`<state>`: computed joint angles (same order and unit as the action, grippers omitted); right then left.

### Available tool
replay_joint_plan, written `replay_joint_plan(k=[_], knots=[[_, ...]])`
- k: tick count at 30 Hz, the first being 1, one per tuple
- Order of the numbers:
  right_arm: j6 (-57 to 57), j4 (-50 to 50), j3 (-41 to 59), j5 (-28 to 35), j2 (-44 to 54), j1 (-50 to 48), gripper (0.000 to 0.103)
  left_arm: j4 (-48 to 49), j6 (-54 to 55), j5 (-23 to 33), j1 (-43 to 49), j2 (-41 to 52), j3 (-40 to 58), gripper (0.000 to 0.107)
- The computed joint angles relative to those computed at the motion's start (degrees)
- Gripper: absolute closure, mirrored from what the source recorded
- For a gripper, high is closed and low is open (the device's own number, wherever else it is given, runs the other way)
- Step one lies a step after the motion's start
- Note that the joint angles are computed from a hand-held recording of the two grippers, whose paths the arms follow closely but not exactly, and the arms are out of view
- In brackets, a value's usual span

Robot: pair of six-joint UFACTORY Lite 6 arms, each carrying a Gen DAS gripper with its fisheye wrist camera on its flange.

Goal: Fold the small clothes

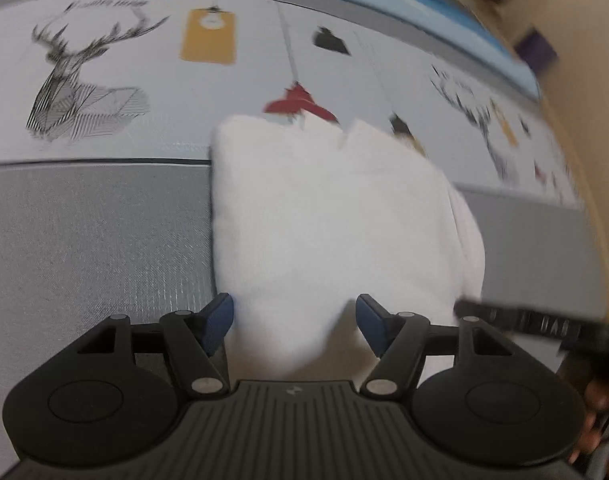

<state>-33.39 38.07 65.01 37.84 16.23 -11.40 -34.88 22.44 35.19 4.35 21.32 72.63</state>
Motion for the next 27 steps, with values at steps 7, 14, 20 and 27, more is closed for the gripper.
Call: replay_joint_plan(k=[7, 14, 20, 27], knots=[[0.03, 1.06, 0.89, 0.73, 1.98, 0.03, 0.045, -6.95, 1.13, 2.52, 3.03, 9.56, 5.93, 0.034], [-3.22, 4.55, 2.17, 1.49, 3.46, 0.47, 0.072, -10.04, 5.77, 0.99, 3.02, 12.61, 7.86, 0.070], [-18.16, 22.17, -1.93, -5.07, -2.84, 3.40, 0.087, -15.59, 14.99, -5.85, 3.19, 4.89, 5.68, 0.079], [-18.94, 26.50, -0.45, -12.71, -2.08, 7.87, 0.068, -17.22, 19.70, -3.89, 9.72, 2.42, 7.01, 0.042]])
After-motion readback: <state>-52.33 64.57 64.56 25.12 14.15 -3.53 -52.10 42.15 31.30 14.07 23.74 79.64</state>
